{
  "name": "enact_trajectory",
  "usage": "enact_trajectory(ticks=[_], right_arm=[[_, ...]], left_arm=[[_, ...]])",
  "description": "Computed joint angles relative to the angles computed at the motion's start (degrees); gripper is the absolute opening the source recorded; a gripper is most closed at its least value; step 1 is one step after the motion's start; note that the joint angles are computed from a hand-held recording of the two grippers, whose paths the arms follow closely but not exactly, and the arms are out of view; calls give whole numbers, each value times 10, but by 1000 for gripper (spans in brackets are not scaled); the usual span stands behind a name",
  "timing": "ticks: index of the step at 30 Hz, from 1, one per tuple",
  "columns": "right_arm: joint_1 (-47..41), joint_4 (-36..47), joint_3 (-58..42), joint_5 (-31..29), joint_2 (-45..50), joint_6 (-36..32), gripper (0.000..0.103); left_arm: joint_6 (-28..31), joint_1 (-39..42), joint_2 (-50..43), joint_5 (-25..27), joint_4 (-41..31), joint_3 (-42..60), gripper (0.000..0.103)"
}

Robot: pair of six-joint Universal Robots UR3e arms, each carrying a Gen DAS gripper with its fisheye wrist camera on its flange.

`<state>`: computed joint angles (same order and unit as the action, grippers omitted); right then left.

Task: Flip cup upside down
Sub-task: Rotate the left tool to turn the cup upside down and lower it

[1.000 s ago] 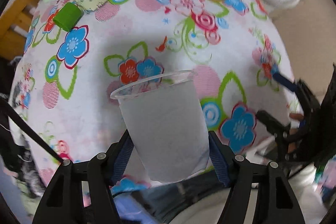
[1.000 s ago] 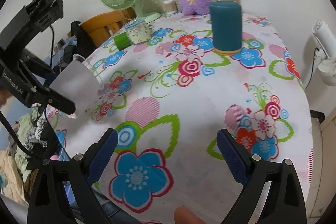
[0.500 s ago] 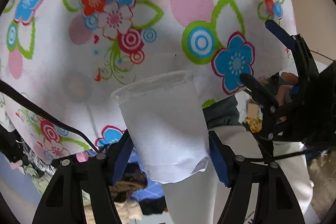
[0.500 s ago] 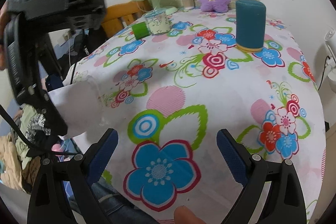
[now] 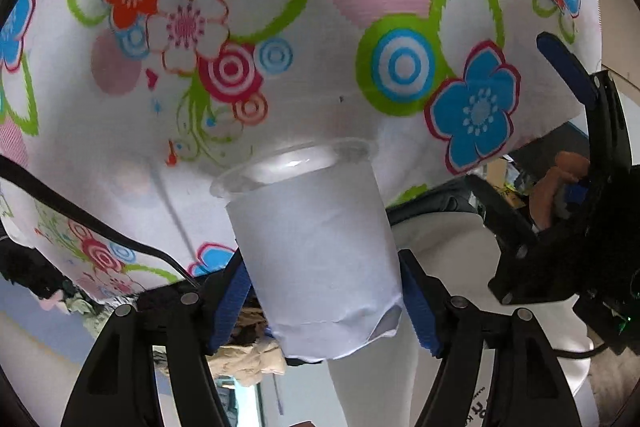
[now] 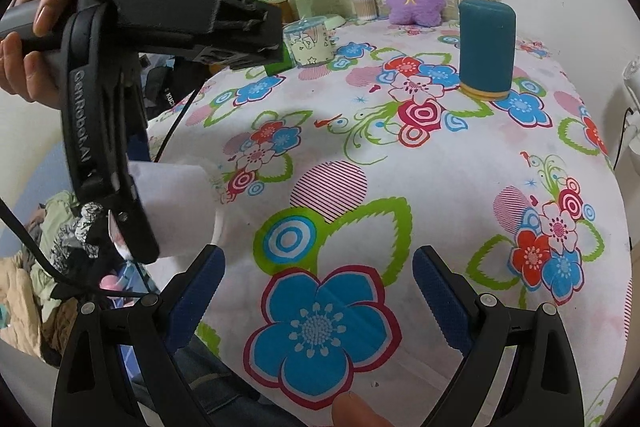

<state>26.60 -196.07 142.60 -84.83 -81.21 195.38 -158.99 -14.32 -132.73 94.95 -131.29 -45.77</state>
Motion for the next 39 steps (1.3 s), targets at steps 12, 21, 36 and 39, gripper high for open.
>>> enact_trajectory(ticks=[12, 21, 36, 39], right_arm=[[6, 21, -29, -15, 4, -11, 96], [30, 59, -64, -39, -6, -4, 96], [75, 134, -132, -96, -19, 10, 96], [78, 148, -144, -104, -22, 12, 96]], left_arm=[[-1, -4, -20, -31, -39, 92, 82], [10, 18, 44, -72, -9, 63, 87], [64, 89, 212, -93, 92, -140, 88], [73, 100, 245, -95, 129, -189, 88]])
